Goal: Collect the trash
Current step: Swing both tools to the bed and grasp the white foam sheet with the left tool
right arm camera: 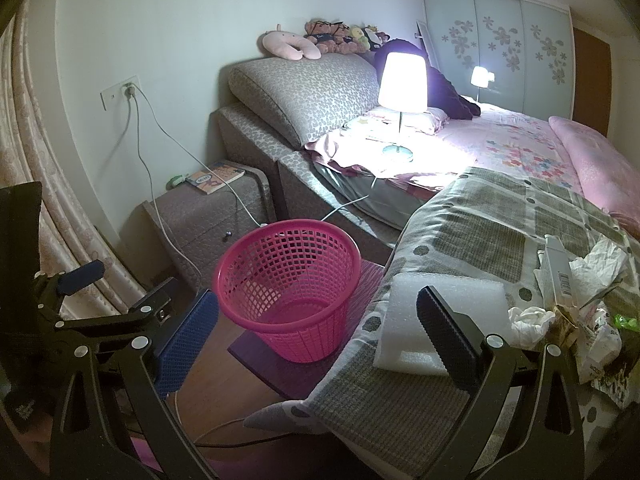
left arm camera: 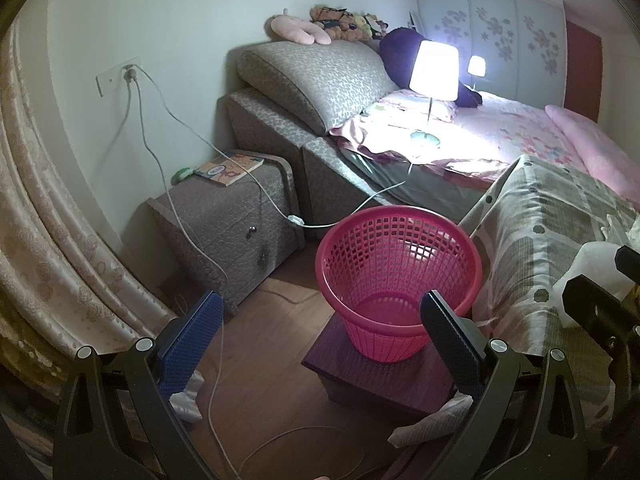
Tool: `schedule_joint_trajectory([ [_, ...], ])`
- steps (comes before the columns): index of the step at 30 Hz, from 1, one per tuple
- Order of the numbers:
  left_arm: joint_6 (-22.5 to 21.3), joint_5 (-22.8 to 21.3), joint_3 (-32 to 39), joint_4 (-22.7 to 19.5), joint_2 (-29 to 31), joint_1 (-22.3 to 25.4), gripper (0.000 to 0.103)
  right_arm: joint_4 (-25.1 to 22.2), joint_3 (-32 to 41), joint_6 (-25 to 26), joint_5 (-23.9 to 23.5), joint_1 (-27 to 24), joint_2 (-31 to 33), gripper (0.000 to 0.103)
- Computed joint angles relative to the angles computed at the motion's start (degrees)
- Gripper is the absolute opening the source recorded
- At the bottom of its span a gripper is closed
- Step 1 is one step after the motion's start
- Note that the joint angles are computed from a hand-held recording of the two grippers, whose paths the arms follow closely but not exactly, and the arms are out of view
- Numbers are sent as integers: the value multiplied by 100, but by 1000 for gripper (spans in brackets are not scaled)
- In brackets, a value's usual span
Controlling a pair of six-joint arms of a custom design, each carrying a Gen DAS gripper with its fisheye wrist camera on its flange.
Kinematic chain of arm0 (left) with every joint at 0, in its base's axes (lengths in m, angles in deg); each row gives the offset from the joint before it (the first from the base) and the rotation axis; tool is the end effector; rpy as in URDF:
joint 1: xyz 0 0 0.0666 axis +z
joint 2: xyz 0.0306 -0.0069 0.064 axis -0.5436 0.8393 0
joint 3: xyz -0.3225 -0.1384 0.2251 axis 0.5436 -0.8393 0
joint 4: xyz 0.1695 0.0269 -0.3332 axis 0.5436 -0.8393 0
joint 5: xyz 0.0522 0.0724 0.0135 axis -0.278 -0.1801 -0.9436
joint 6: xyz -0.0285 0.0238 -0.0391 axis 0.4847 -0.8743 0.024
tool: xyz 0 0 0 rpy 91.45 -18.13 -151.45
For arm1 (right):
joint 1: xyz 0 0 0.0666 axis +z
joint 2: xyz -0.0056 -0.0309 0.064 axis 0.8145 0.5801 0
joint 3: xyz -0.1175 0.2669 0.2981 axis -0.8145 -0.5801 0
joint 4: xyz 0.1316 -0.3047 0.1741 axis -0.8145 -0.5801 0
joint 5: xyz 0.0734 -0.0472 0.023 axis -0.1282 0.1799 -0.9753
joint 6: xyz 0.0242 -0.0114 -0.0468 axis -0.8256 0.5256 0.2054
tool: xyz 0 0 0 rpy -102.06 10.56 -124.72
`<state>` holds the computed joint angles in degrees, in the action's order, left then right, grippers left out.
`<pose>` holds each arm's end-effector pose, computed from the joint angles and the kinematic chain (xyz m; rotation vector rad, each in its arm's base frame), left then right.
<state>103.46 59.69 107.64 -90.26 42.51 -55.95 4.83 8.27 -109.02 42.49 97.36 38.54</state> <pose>0.3398 -0.1278 0.4581 -0.0538 2.2571 0.1897 0.3291 0.2870 0.4620 -0.1442 2.1936 0.2581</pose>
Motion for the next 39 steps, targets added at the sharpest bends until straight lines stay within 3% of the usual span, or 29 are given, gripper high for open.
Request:
schedule_joint_trajectory([
  [7, -24, 122, -13, -30, -9, -36, 95, 0, -22, -19, -14, 2, -48, 96],
  [15, -337, 706, 73, -16, -12, -307, 95, -312, -318, -213, 707, -59, -658, 96],
  [23, -961, 1794, 286, 91, 135, -752, 95, -947, -992, -1091, 1101, -830, -1703, 96],
  [26, -1169, 1973, 436, 176, 356, -1032, 95, -1142, -1193, -1265, 1210, -1088, -2060, 96],
  [33, -1506, 2517, 840, 328, 932, -1184, 95, -1329, -1604, -1456, 1109, -1773, -2694, 96],
  [39, -1836, 3524, 1187, 105, 1462, -1082, 95, -1399, -1810, -1390, 921, -2250, -3053, 96],
])
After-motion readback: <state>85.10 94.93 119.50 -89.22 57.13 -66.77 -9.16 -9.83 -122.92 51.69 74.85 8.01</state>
